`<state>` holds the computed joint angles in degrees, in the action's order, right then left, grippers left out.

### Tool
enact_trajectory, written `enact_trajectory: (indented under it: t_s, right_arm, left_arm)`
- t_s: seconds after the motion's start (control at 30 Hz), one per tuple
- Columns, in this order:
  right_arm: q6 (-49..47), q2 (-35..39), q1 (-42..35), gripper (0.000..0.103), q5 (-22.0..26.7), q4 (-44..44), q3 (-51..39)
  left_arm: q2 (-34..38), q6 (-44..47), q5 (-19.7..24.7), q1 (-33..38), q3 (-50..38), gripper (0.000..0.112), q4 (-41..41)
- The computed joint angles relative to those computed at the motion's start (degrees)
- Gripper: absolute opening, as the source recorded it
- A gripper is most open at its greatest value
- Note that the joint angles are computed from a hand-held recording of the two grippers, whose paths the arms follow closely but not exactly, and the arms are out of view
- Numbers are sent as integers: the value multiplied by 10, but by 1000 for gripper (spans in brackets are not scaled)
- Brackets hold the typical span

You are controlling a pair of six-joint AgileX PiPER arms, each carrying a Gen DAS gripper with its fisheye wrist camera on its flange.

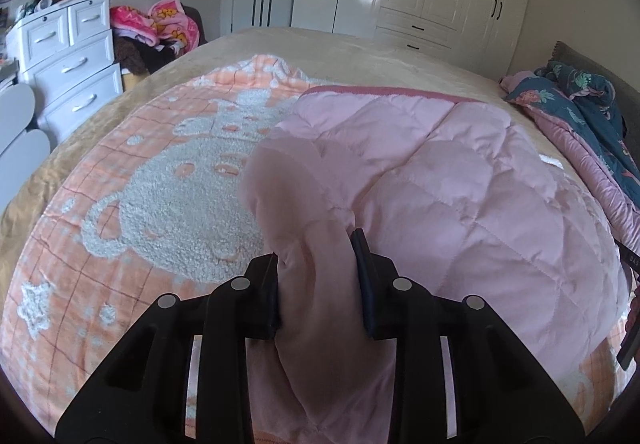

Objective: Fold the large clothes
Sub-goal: 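Lift the edge with both grippers and fold it over the bundle, then open both grippers and release the folded pink jacket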

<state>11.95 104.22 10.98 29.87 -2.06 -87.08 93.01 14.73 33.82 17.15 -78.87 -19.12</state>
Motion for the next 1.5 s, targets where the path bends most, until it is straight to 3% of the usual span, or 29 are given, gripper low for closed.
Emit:
enact_trajectory:
  t_s: [0.23, 0.37, 0.47, 0.5, 0.53, 0.6, 0.73, 0.87, 1.17, 1.5]
  right_arm:
    - [32, 39, 11, 12, 54, -30, -53]
    - [41, 22, 11, 20, 72, -33, -49]
    - [45, -20, 11, 37, 59, -32, -12]
    - [47, -35, 12, 51, 54, -30, 2]
    - [42, -57, 11, 58, 43, -18, 23]
    - [47, -98, 16, 82, 23, -12, 59]
    - [70, -185, 34, 97, -3, -28, 128]
    - [73, -254, 51, 99, -1, -20, 166]
    - [186, -366, 124, 99, 20, -143, 201]
    - [255, -423, 164, 99, 38, -207, 213]
  left_arm:
    - [6, 8, -2, 4, 7, 25, -18]
    - [-1, 1, 11, 7, 1, 29, -11]
    - [-4, 3, 28, 15, -6, 36, -19]
    - [-7, 4, 33, 18, -8, 40, -22]
    - [-11, 6, 36, 21, -9, 43, -27]
    - [-22, 13, 49, 28, -11, 60, -41]
    - [-62, 5, 63, 27, -6, 77, -36]
    - [-103, -13, 82, 23, -1, 93, -28]
    - [-183, -56, 104, 10, 24, 94, 9]
    - [-240, -71, 110, -2, 67, 94, 30]
